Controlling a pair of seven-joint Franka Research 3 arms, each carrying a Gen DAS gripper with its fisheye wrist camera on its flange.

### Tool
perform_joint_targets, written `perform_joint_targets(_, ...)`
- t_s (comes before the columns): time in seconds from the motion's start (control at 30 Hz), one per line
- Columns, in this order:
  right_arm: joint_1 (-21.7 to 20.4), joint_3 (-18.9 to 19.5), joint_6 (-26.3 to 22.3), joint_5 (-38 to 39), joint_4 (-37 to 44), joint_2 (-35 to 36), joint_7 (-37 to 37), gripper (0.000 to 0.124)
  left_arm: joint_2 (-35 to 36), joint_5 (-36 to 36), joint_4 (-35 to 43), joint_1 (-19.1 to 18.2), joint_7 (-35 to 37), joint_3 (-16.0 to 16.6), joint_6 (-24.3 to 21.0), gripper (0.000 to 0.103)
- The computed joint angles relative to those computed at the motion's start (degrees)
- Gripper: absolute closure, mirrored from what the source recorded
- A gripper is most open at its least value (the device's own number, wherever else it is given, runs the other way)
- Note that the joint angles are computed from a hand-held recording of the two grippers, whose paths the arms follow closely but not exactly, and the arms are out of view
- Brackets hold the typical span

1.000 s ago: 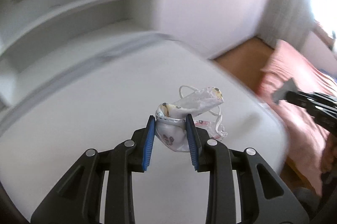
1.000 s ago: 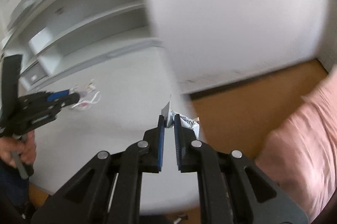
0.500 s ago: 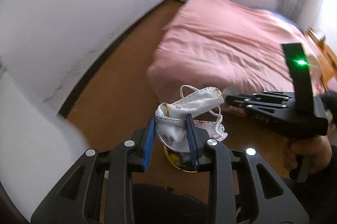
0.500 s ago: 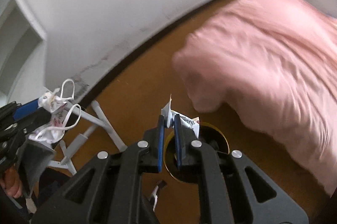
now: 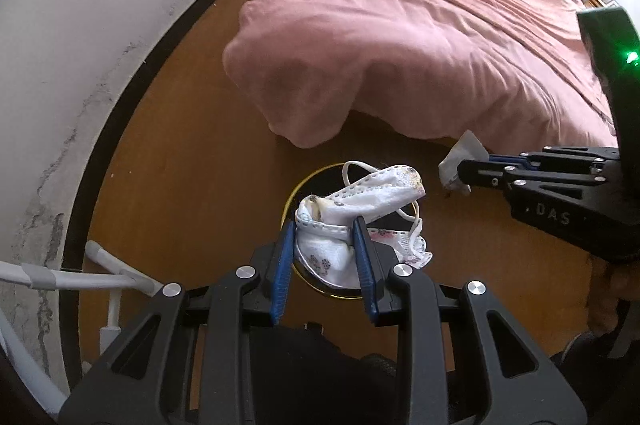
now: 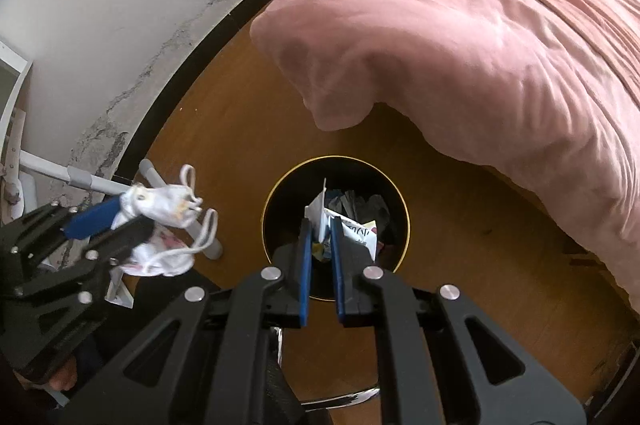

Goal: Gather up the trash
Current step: 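Carry mask and small wrapper over the bin and open both tools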

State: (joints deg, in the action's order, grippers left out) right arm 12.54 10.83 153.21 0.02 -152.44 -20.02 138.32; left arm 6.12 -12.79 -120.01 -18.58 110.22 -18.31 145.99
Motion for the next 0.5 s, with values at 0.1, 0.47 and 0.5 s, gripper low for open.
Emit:
perform_joint_targets(0.1, 0.6, -0.5, -0.1, 1.1, -0.2, -0.3, -0.8, 0.114, 0.5, -0.4, 0.3, -0.1, 0.0, -0.2, -0.7, 0.074)
perform_joint_targets(0.47, -0.1, -0.3, 0.4, 1.5, -0.2, -0.7, -0.7, 0.112, 1.6, -1.9, 1.6, 0.5, 0.2, -0.5, -2.6, 0.074)
perform_joint_targets(0.5, -0.4, -0.2, 0.8, 1.4, -0.5, -1.1, -0.2, 0.105, 1.9, -1.9, 1.9, 0.4, -0.1, -0.5, -2.8, 0.074)
